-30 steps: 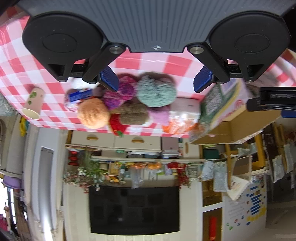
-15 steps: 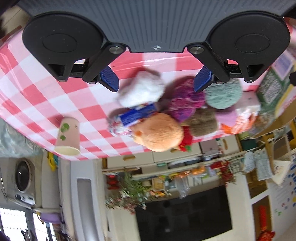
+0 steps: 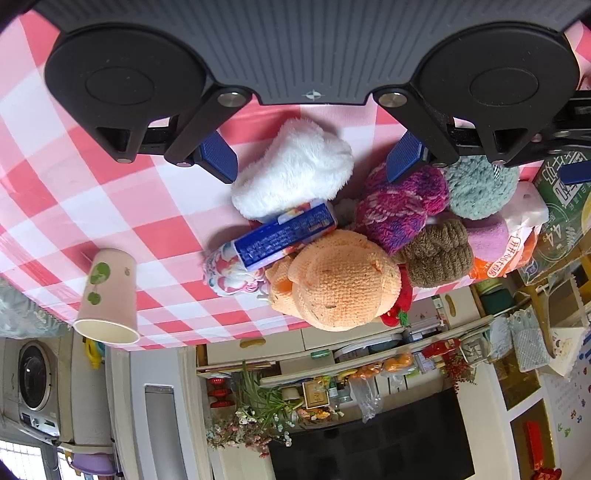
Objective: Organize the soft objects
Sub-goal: 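Grasp the teal fuzzy ring with the left gripper while the right gripper grasps the white fluffy sock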
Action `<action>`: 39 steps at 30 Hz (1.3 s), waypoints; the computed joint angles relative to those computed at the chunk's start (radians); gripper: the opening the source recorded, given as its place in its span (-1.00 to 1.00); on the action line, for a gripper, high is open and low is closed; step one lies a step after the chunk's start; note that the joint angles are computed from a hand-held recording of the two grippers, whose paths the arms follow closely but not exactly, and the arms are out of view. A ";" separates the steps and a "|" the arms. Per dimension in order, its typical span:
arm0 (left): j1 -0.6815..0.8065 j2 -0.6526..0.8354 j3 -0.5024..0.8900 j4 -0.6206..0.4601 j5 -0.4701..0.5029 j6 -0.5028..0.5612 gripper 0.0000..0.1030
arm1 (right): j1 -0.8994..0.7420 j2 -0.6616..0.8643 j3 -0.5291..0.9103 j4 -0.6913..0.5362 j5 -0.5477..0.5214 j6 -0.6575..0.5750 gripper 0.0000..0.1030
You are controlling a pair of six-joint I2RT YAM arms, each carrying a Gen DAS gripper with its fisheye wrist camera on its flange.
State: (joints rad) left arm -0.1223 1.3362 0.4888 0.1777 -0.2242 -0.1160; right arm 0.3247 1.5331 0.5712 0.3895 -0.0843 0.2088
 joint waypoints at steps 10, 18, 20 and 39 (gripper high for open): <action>0.054 0.200 0.122 0.041 0.093 0.056 0.98 | -0.007 0.103 0.126 -0.082 0.013 0.035 1.00; 0.090 0.249 0.185 -0.015 0.147 0.050 0.86 | -0.005 0.154 0.166 -0.090 0.032 0.024 0.97; 0.088 0.254 0.205 -0.054 0.137 0.042 0.74 | -0.002 0.163 0.174 -0.102 0.034 0.021 0.91; 0.122 0.071 0.101 -0.101 0.210 0.009 0.38 | 0.004 0.096 0.093 -0.080 0.075 -0.064 0.10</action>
